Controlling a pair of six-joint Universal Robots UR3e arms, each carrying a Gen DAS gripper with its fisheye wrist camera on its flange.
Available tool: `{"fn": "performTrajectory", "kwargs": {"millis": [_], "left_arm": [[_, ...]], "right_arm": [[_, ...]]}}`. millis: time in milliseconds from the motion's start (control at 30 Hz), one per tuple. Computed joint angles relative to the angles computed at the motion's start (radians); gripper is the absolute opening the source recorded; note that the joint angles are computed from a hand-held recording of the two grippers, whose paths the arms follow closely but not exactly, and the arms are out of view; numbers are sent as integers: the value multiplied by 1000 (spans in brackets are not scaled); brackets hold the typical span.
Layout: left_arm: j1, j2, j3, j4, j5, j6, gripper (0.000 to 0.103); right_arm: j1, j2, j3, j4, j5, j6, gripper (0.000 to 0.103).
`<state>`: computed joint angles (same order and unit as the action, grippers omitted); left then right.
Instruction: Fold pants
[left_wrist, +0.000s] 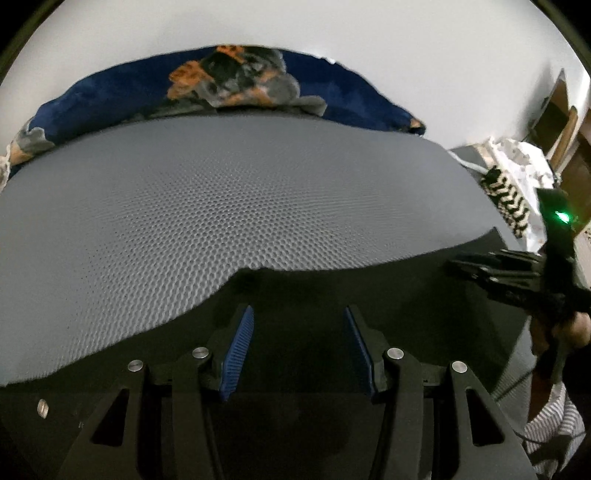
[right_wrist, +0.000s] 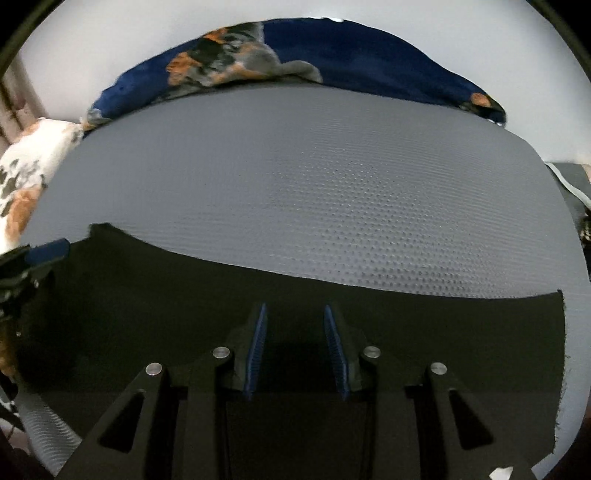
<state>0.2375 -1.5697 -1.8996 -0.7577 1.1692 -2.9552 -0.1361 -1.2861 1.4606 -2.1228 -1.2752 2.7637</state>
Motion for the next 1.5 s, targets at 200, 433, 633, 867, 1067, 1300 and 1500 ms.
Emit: {"fn": "performTrajectory", "kwargs": {"millis": [200, 433, 633, 867, 1067, 1300, 1500], "left_arm": [[-63, -139, 57, 74, 121, -71, 50], [-79, -201, 73, 143, 182, -101, 50], [-42, -90, 13, 131, 123, -90, 50], [-41, 164, -148, 64, 90, -11, 50], [-71, 281, -238, -69, 73, 37, 50], [-98, 435, -339, -196, 83, 72, 51], [-134, 495, -345, -251, 116, 44, 51]], "right_arm": [[-3, 44, 31, -114, -21, 26, 33], [3, 102, -22, -136, -15, 71, 35], [-46, 27, 22, -125, 37, 72, 38], [-170, -147, 204, -121, 18, 15, 41], [-349, -286, 370, -53, 23, -59, 41], [-577, -458, 523, 57, 84, -241, 40], [-696, -497, 498, 202, 136, -366, 41]]}}
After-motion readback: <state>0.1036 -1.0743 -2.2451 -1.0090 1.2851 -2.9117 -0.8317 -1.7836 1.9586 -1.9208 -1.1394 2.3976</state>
